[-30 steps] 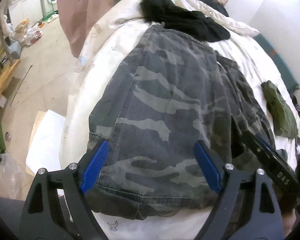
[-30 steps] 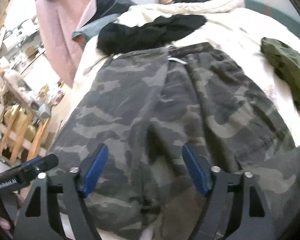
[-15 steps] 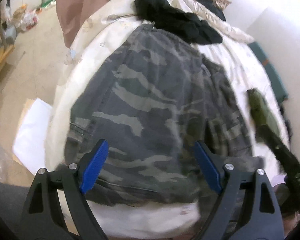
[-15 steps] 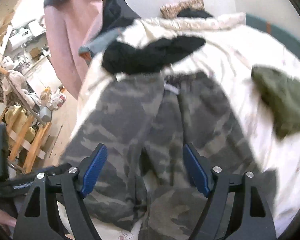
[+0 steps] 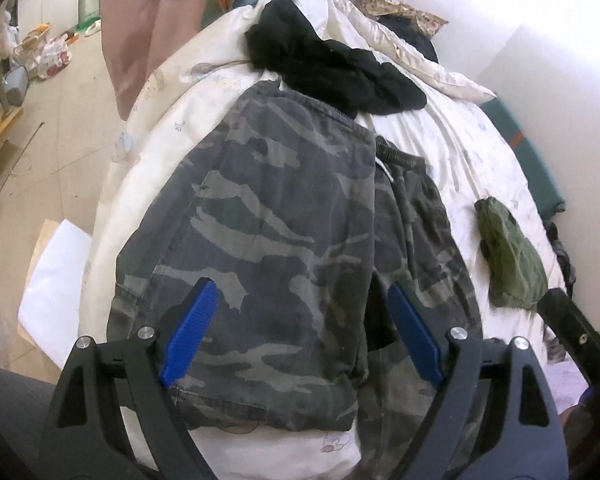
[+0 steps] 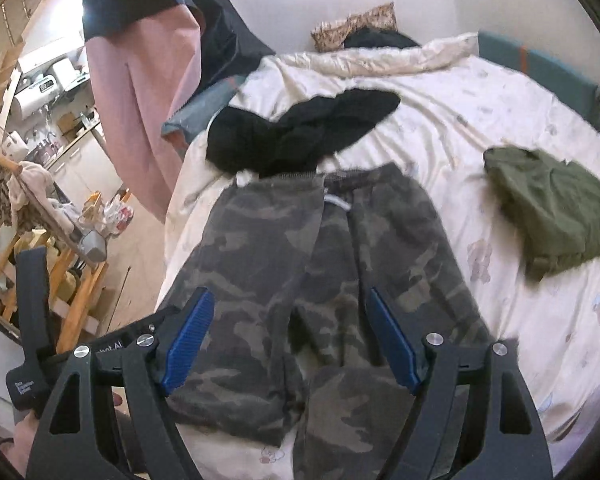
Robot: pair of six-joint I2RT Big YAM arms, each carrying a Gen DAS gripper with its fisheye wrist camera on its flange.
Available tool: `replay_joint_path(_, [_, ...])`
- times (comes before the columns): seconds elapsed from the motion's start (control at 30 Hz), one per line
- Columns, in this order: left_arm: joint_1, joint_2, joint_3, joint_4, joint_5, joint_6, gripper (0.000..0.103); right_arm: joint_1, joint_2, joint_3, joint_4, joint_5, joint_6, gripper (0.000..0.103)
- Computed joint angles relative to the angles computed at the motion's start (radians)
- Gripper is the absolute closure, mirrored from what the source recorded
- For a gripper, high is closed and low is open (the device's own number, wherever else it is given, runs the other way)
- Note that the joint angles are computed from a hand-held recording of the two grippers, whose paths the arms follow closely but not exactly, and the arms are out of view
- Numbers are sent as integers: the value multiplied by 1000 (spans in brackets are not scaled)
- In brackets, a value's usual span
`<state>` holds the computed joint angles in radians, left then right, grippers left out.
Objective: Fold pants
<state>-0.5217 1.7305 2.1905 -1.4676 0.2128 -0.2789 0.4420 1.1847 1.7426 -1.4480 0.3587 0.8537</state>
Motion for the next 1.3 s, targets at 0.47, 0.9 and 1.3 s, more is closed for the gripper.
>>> replay_joint_path(0.47, [-63,-50,-99,84,-68,43,18,-130,-206,-198,-56,-83,-77,22])
replay_joint_path(0.9, [-136,-49,-108,-77,-52,105,18,-333,-397,-383,-124,-277,-73,22])
replay_joint_path(1.3, [-247,-237,-490,-71,25,7,20,-450,-464,-414,-139,-326,-42,22])
